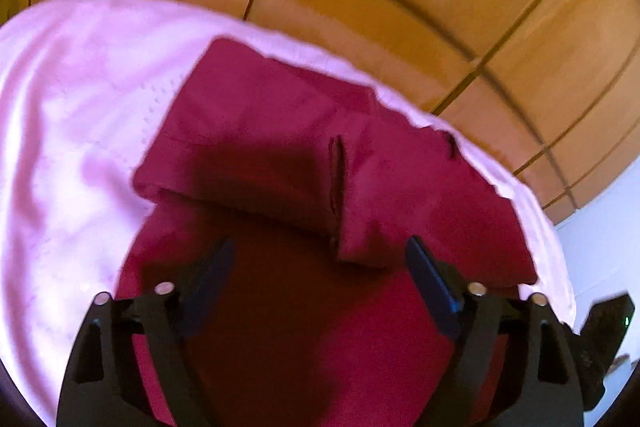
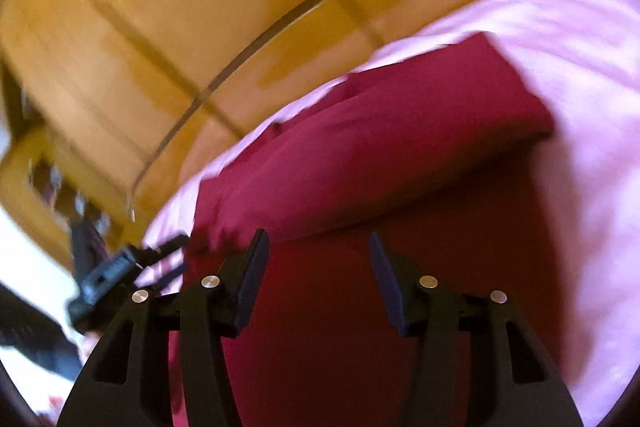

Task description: Fold small clothes

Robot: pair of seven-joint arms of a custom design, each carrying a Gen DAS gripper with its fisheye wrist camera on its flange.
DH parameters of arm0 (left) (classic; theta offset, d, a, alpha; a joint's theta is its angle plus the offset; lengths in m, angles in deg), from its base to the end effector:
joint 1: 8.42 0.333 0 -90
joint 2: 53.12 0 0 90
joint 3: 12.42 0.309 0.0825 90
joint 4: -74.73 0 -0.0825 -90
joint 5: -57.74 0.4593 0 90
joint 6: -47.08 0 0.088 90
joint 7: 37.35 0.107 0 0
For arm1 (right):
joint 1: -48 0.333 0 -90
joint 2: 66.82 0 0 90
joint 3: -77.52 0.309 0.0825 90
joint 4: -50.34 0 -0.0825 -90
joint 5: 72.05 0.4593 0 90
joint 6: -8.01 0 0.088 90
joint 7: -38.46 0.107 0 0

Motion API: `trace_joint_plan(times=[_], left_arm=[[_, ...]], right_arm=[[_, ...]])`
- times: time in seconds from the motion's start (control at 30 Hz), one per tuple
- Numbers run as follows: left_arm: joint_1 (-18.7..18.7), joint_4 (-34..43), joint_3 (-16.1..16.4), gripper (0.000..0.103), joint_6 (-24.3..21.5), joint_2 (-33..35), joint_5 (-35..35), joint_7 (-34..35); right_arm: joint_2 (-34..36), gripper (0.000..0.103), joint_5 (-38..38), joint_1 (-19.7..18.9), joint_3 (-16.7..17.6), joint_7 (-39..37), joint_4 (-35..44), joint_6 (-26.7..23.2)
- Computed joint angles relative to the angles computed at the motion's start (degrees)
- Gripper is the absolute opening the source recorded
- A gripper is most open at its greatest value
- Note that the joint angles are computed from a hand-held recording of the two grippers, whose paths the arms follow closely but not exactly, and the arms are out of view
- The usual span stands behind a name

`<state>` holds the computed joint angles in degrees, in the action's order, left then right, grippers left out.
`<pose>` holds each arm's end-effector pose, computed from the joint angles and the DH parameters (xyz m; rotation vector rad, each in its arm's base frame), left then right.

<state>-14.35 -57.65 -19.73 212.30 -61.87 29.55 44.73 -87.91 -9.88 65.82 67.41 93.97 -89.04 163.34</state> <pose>0.5859 -0.1110 0.4377 -2.2534 1.6080 -1.0733 0.5357 0.0396 0.4520 -1.4300 1.6609 -0.0465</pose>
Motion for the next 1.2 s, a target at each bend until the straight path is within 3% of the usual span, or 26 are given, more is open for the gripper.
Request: trace_joint_plan(times=[0.17, 0.33, 0.37, 0.4, 0.43, 0.57, 0.67, 0.73, 0.77, 0.83, 0.9, 0.93, 1.0, 1.07, 1.1, 1.2], left_arm=[[1.63, 5.3, -0.77, 0.059, -3.38, 5.57, 6.12, -6.72], [1.28, 6.73, -1.23, 0.018, -4.36, 6.09, 9.39, -6.0], [1.31, 6.6, -1.27, 0.012, -4.39, 5.69, 10.35, -6.26], [1.34, 6.36, -1.27, 0.01, -4.04, 5.23, 10.86, -6.35], [1.26, 6.03, -1.09, 0.009, -3.67, 4.59, 9.96, -5.38], [0.6, 4.16, -0.49, 0.009, -0.56, 1.83, 5.97, -0.91], [3.08, 3.61, -2.46, 0.009, -1.39, 3.01, 16.96, -7.81], [2.76, 2.89, -2.13, 0.009, -0.8, 4.34, 17.18, -8.28], [2.57, 2.46, -2.16, 0.009, 1.46, 4.94, 17.71, -8.42], [1.68, 0.93, -1.71, 0.013, 4.85, 4.59, 15.62, -5.9], [0.27, 0.71, -0.62, 0.027, 5.27, 4.36, 8.78, -0.64], [-1.72, 0.65, 1.08, 0.031, 5.03, 3.93, 1.27, 5.12], [-1.94, 0.19, 0.97, 0.058, 4.56, 2.93, -4.44, 9.4], [-0.69, -2.41, -0.48, 0.068, 5.87, 0.33, -1.34, 6.59], [1.54, -4.43, -2.46, 0.067, 6.92, -1.5, 4.33, 1.8], [7.06, -7.84, -7.07, 0.063, 10.48, -4.71, 14.45, -8.82]], right_arm=[[1.33, 0.051, 11.46, -1.57, -3.93, -2.08, 1.52, -2.59], [7.74, 0.051, 24.33, -4.11, -4.3, -2.83, 6.28, -4.8], [9.43, 0.046, 25.64, -4.83, -3.98, -1.2, 7.54, -4.95], [10.13, 0.022, 24.62, -5.66, -3.19, 0.96, 8.07, -4.25], [10.72, 0.01, 23.52, -6.41, -2.28, 2.18, 8.65, -3.35], [8.84, 0.008, 14.58, -8.47, 3.42, 1.23, 8.57, 7.94], [8.76, 0.008, -4.49, -10.34, 6.79, 13.71, 6.57, 11.09], [10.2, 0.008, -15.24, -12.14, 7.88, 22.08, 5.84, 10.18], [10.9, 0.008, -15.77, -11.95, 7.37, 22.01, 5.67, 9.52], [11.32, 0.007, -9.57, -8.4, 3.87, 15.82, 5.46, 10.77], [11.33, 0.007, -10.42, -7.86, 3.48, 16.54, 5.24, 11.18], [11.16, 0.008, -11.36, -7.71, 3.51, 17.28, 5.02, 11.49], [10.69, 0.021, -10.95, -6.84, 2.77, 17.11, 5.23, 10.91], [9.32, 0.038, -8.66, -5.73, 1.99, 15.3, 4.68, 10.59], [7.29, 0.056, -11.11, -7.33, 3.69, 17.28, 2.98, 11.15], [1.56, 0.058, -31.42, -15.54, 11.83, 34.11, -3.55, 17.79]])
